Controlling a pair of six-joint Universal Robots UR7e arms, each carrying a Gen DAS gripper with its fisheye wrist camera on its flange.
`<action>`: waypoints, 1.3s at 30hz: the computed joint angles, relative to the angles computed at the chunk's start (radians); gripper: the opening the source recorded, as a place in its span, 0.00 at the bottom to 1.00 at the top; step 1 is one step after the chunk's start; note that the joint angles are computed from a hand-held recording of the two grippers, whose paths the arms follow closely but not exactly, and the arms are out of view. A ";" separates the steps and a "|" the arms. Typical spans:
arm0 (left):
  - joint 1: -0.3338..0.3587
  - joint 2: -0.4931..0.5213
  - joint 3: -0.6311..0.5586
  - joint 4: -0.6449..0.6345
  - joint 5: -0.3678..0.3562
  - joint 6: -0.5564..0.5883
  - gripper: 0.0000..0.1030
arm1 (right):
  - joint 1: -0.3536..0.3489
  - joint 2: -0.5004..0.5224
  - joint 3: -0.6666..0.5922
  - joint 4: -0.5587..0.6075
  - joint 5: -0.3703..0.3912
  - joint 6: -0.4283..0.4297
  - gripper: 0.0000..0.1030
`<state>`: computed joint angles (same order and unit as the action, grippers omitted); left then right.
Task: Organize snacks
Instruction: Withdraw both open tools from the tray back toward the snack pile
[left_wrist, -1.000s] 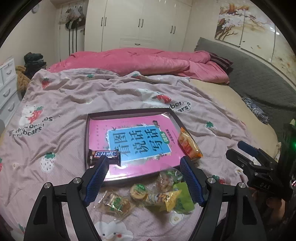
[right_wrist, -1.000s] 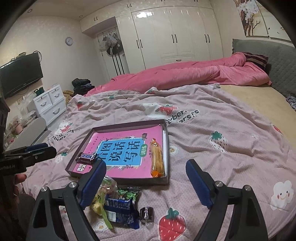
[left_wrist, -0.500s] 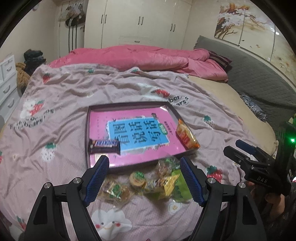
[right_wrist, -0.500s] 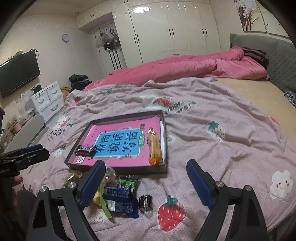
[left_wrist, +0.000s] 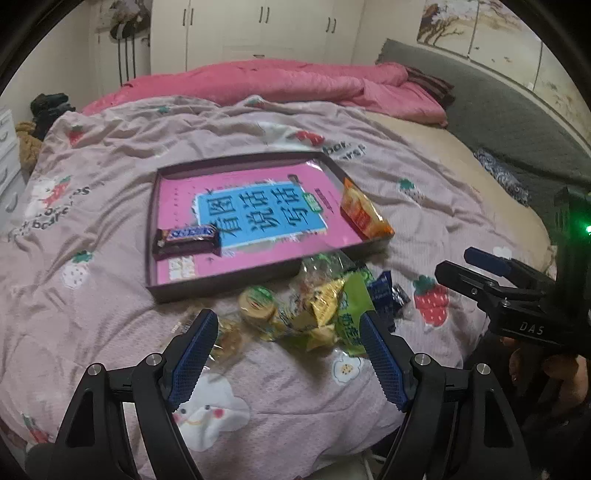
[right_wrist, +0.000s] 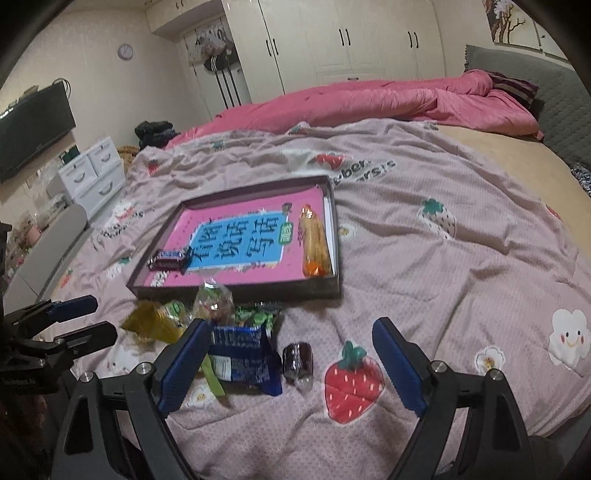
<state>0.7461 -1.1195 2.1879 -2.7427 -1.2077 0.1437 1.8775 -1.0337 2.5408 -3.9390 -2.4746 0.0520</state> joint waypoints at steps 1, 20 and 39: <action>-0.003 0.007 0.002 -0.001 0.002 0.003 0.78 | -0.002 -0.002 0.001 0.016 0.000 0.009 0.86; -0.011 0.156 -0.035 -0.092 0.045 0.075 0.78 | -0.094 -0.020 0.013 0.207 0.083 0.116 0.86; 0.024 0.194 -0.072 -0.086 0.051 0.070 0.65 | -0.128 0.007 -0.014 0.237 0.110 0.089 0.86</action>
<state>0.7706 -0.9258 2.1157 -2.8284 -1.1570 0.2139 1.7493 -1.0272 2.5270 -3.7021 -2.3643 0.1413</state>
